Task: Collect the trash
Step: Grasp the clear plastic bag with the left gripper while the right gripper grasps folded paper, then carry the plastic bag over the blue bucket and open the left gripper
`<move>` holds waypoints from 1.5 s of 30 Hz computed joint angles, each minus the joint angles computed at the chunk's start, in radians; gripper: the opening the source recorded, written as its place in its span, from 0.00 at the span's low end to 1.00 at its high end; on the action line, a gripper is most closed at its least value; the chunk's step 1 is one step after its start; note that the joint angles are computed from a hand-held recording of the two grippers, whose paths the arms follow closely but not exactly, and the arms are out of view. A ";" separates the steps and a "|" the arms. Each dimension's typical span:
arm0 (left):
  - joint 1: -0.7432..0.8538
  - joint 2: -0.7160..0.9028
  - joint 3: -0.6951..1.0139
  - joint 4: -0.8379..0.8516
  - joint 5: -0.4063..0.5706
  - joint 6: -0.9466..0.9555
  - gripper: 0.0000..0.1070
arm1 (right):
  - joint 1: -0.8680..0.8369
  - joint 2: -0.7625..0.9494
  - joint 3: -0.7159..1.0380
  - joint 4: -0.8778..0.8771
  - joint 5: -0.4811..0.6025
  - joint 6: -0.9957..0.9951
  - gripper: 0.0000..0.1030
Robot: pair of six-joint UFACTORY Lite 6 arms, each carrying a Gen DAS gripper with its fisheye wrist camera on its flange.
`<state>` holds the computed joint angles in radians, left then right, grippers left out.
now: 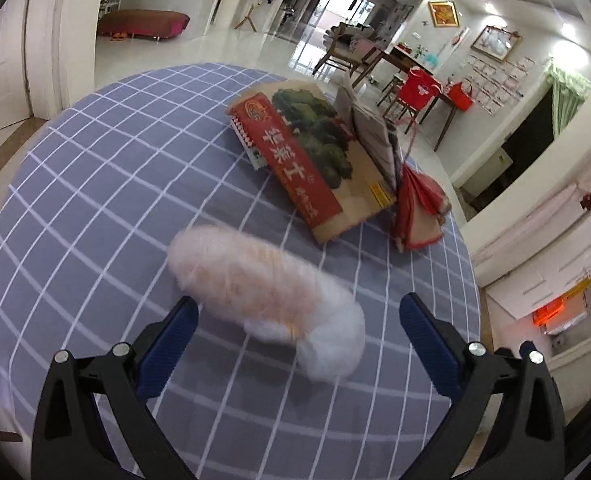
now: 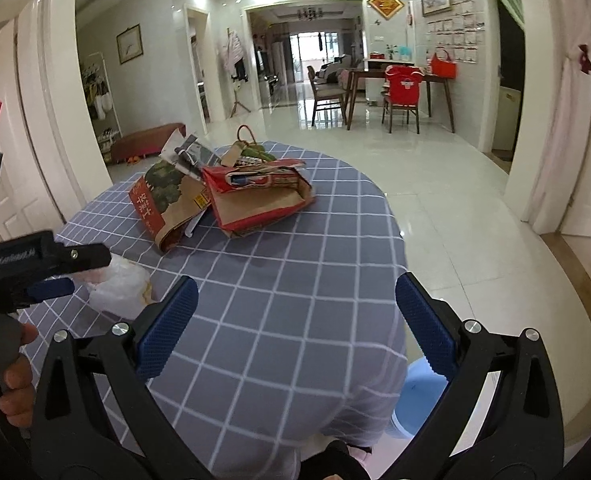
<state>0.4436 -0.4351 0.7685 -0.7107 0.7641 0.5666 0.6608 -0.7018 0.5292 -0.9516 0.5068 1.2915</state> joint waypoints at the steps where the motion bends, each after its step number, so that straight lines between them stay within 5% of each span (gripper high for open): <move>1: -0.031 0.033 0.016 0.016 -0.037 -0.023 0.92 | -0.019 0.035 0.015 -0.001 -0.027 -0.006 0.94; 8: -0.118 0.172 0.075 0.062 -0.160 -0.045 0.76 | -0.101 0.180 0.092 0.023 -0.127 -0.066 0.94; 13: -0.088 0.253 0.112 -0.051 -0.153 0.119 0.51 | -0.121 0.316 0.200 0.008 -0.172 -0.075 0.94; 22: 0.068 0.292 0.271 -0.167 -0.075 0.351 0.48 | -0.054 0.646 0.570 -0.016 -0.171 -0.187 0.94; 29: 0.143 0.379 0.423 -0.132 -0.036 0.362 0.48 | -0.025 1.069 1.051 0.202 -0.042 -0.566 0.94; 31: 0.153 0.400 0.449 -0.130 -0.020 0.367 0.48 | -0.048 1.200 1.214 0.363 0.009 -0.728 0.80; 34: 0.156 0.421 0.474 -0.133 -0.004 0.377 0.48 | -0.079 1.329 1.382 0.570 0.062 -0.901 0.26; 40: 0.158 0.400 0.466 -0.158 0.020 0.397 0.48 | -0.100 1.226 1.292 0.639 -0.036 -0.922 0.10; 45: 0.162 0.336 0.466 -0.165 0.048 0.383 0.48 | -0.113 1.025 1.137 0.794 -0.143 -1.023 0.08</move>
